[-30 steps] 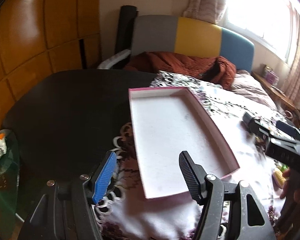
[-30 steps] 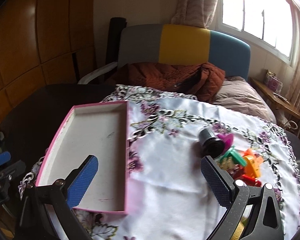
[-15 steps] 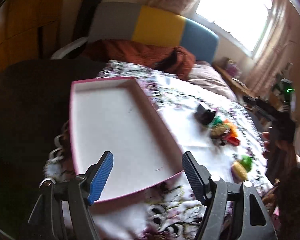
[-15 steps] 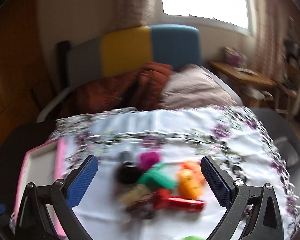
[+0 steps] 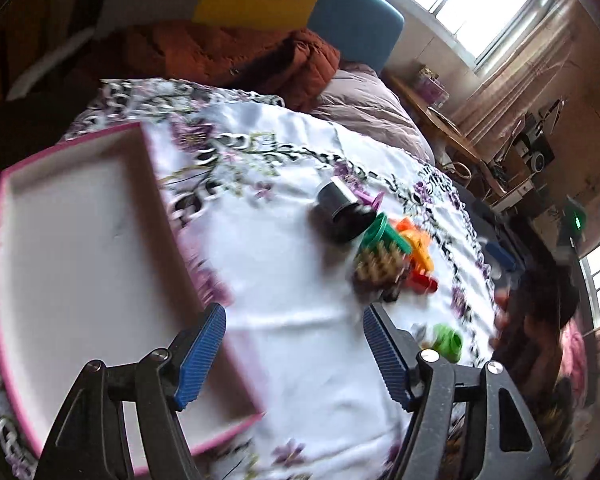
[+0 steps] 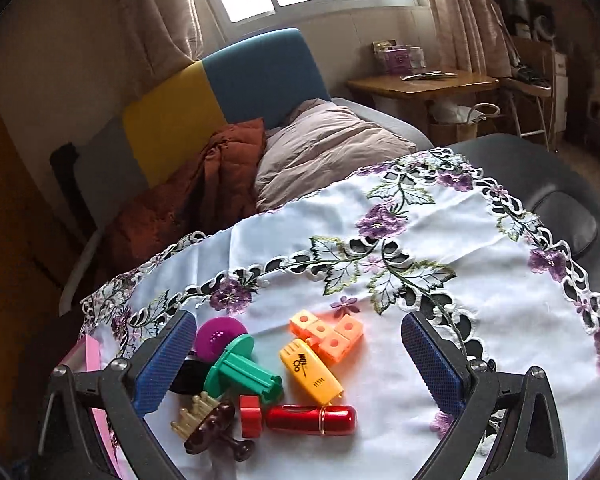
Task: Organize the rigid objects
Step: 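Move the left tool toward the black cylinder beside the tray, then close the left tool around the black cylinder with clear lid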
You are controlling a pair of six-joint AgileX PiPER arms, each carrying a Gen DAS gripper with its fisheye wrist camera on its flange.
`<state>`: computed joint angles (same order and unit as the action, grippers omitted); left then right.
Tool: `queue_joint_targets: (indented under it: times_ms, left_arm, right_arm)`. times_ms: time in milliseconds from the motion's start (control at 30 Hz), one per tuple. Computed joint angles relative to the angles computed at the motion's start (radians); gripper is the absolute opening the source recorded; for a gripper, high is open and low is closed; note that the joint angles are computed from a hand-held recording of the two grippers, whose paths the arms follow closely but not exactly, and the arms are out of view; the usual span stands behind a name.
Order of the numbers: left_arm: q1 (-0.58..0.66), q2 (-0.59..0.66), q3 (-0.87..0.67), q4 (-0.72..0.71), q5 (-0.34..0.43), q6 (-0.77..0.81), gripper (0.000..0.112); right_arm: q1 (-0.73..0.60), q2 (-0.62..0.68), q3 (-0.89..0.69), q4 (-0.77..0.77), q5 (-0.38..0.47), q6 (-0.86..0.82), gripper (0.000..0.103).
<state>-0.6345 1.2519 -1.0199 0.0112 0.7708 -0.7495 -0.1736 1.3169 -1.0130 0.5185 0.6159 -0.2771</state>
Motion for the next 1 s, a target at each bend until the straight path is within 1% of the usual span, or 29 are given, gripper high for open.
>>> queue_joint_targets:
  times_ms: [133, 200, 267, 333, 400, 467, 567, 767, 800, 833, 867, 900, 967, 1000]
  left_arm:
    - [0.029, 0.162, -0.146, -0.049, -0.008, 0.084, 0.072]
    - [0.059, 0.253, -0.221, -0.122, -0.024, 0.161, 0.072]
    - [0.072, 0.319, -0.287, -0.138, -0.009, 0.183, 0.072]
    - [0.086, 0.387, -0.346, -0.159, -0.024, 0.209, 0.072]
    - [0.098, 0.470, -0.423, -0.176, -0.015, 0.232, 0.072]
    - [0.106, 0.524, -0.466, -0.192, -0.016, 0.242, 0.072]
    - [0.120, 0.616, -0.543, -0.212, 0.003, 0.242, 0.072]
    - [0.142, 0.725, -0.613, -0.308, 0.039, 0.260, 0.072]
    - [0.132, 0.729, -0.610, -0.288, 0.026, 0.246, 0.072]
    - [0.122, 0.726, -0.604, -0.267, 0.010, 0.236, 0.070]
    - [0.115, 0.728, -0.605, -0.256, 0.008, 0.233, 0.063]
    - [0.115, 0.730, -0.611, -0.254, 0.018, 0.229, 0.050]
    - [0.124, 0.718, -0.595, -0.287, 0.013, 0.249, 0.046]
    - [0.121, 0.707, -0.585, -0.278, 0.016, 0.255, 0.044]
  right_arm:
    - [0.014, -0.010, 0.002, 0.000, -0.011, -0.007, 0.103]
    - [0.006, -0.009, 0.002, 0.022, -0.005, -0.025, 0.103]
    - [-0.005, -0.005, 0.000, 0.045, 0.002, -0.043, 0.103]
    - [-0.013, -0.002, 0.000, 0.064, 0.009, -0.054, 0.103]
    - [-0.014, 0.001, -0.001, 0.069, 0.011, -0.061, 0.103]
    - [-0.012, -0.001, 0.001, 0.074, 0.010, -0.069, 0.103]
    - [-0.010, 0.002, -0.002, 0.085, 0.012, -0.082, 0.103]
    - [-0.019, 0.009, -0.006, 0.101, 0.013, -0.093, 0.103]
    - [-0.022, 0.013, -0.007, 0.100, 0.016, -0.089, 0.103]
    - [-0.025, 0.016, -0.009, 0.101, 0.020, -0.087, 0.103]
    - [-0.026, 0.018, -0.010, 0.099, 0.022, -0.083, 0.103]
    - [-0.026, 0.018, -0.010, 0.093, 0.020, -0.077, 0.103]
    - [-0.026, 0.018, -0.011, 0.092, 0.021, -0.075, 0.103]
    - [-0.028, 0.022, -0.013, 0.098, 0.028, -0.081, 0.103]
